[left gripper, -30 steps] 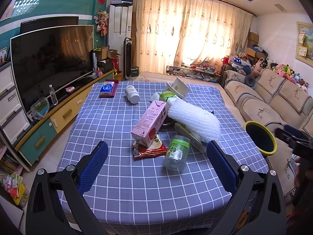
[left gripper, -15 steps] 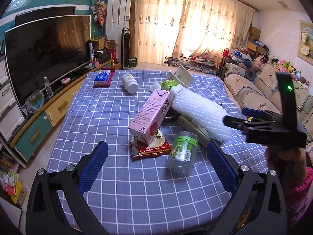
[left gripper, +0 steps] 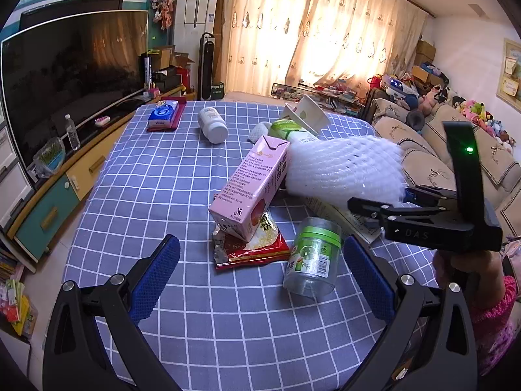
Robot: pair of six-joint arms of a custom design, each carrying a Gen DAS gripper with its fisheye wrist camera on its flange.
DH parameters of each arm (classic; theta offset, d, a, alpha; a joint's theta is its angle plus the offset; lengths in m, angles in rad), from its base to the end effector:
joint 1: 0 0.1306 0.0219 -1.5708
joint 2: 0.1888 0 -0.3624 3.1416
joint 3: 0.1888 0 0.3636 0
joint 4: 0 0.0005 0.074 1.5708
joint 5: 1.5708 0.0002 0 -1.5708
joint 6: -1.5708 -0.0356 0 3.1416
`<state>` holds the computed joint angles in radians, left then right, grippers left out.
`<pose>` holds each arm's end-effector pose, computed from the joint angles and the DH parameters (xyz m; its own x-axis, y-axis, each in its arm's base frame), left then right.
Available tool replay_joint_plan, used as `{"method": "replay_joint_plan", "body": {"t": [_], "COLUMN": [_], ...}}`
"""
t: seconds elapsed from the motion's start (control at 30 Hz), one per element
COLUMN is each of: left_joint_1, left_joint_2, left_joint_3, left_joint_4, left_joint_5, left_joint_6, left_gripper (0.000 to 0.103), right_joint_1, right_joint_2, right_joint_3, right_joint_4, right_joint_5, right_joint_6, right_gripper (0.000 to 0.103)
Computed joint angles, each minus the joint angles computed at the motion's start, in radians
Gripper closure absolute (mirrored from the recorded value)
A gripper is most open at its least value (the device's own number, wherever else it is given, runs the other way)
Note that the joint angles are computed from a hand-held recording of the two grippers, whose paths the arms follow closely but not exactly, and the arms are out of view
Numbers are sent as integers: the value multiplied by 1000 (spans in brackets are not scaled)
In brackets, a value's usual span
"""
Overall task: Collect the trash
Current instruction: 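Grasp the white foam mesh net with the right gripper and lift, then carry the foam net to the yellow-rimmed bin and open the right gripper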
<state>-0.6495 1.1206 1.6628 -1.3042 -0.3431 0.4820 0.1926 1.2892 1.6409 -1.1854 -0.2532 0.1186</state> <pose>0.2597 -0.1828 0.5939 -0.6613 -0.0459 -0.7487 0.0781 0.9885 -0.1296 0.3934 0.0853 0.5363 -0.6802 -0.2493 -0.6894 -0.4341 0.8948 0.1046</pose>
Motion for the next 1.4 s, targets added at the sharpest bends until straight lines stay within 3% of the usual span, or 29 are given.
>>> {"method": "replay_joint_plan", "body": {"t": [0.1, 0.17, 0.23, 0.6, 0.73, 0.93, 1.27, 1.4], "left_joint_1": [5, 9, 0, -27, -48, -72, -92, -113], "left_joint_2": [4, 6, 7, 4, 1, 15, 72, 113], "left_joint_3": [-1, -3, -2, 6, 0, 1, 27, 63], "left_joint_4": [5, 10, 7, 5, 3, 11, 14, 16], "left_joint_5": [6, 9, 5, -8, -5, 10, 58, 68], "left_joint_6": [0, 0, 6, -3, 2, -24, -51, -70], "left_gripper": [4, 4, 4, 4, 4, 4, 4, 4], "right_joint_1": [-20, -38, -52, -122, -163, -295, -630, -693], "right_joint_2": [-20, -39, -57, -149, -169, -187, -145, -116], "right_joint_3": [-6, -14, -22, 9, 37, 35, -86, -143], "right_joint_4": [-5, 2, 7, 24, 28, 20, -27, -19], "right_joint_5": [-56, -96, -129, -256, -264, -218, -90, -27], "right_joint_6": [-16, -32, -43, -75, -90, -107, -117, -116], "right_gripper": [62, 81, 89, 90, 90, 90, 89, 89]}}
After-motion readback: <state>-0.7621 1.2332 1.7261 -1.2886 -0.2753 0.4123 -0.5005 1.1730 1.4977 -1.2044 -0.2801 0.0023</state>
